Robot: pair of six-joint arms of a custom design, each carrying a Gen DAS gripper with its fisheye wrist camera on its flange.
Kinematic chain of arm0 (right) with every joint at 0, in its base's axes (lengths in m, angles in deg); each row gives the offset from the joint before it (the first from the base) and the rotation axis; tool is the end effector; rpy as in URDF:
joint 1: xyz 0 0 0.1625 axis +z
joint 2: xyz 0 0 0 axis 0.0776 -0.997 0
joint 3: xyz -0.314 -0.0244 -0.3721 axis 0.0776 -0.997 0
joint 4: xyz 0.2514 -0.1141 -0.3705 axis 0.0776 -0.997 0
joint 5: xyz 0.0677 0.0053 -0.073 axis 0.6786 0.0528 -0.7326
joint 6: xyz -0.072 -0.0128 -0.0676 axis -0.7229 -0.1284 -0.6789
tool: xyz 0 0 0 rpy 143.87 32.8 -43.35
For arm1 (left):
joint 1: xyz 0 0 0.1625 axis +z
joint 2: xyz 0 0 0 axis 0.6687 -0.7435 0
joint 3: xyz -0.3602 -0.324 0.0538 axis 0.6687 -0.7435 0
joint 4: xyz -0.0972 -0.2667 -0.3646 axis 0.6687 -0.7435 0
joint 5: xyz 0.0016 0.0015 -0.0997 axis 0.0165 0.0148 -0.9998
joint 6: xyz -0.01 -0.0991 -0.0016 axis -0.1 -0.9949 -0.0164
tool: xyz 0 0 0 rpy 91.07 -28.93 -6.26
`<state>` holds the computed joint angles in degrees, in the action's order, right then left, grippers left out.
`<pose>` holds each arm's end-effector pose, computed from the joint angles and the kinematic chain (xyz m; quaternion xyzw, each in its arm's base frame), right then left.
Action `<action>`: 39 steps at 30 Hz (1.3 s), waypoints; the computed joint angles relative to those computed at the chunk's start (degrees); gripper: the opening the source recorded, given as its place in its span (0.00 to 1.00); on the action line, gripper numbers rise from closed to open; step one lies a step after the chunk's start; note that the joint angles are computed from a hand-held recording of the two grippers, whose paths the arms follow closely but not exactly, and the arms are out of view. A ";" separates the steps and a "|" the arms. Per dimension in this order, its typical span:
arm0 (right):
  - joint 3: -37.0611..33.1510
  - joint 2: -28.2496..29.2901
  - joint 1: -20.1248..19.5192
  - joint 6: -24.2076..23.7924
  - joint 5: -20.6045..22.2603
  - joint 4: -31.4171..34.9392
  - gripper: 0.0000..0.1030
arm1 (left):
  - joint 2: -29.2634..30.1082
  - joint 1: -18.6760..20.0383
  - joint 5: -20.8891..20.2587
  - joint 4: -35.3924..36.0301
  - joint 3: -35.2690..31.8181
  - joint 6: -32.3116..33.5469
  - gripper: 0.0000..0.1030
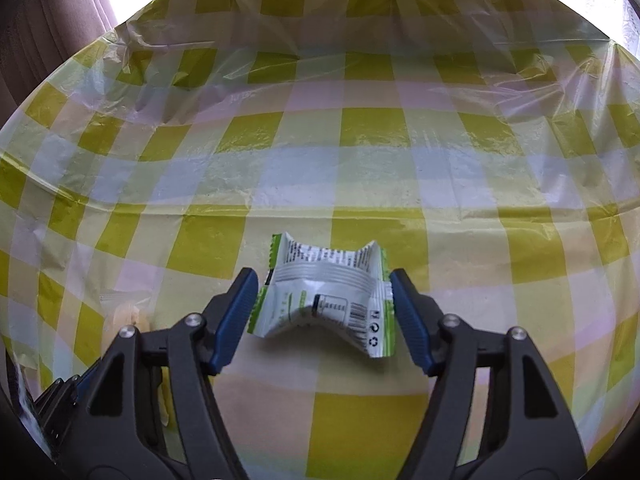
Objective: Organize snacks
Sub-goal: 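Grasp the green-and-white printed snack bag with the right tool, then carry both held snacks over the white box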
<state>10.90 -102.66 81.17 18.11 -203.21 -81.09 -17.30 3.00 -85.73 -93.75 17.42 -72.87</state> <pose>0.0257 -0.8094 0.3172 0.1496 -0.9045 0.2426 0.3173 -0.4153 -0.7142 -0.0643 -0.0072 0.8987 -0.3224 0.2972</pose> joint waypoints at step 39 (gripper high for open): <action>23.66 -23.80 -6.87 -2.26 0.87 -1.59 0.38 | -1.01 -7.61 -10.14 -1.04 7.26 0.05 0.37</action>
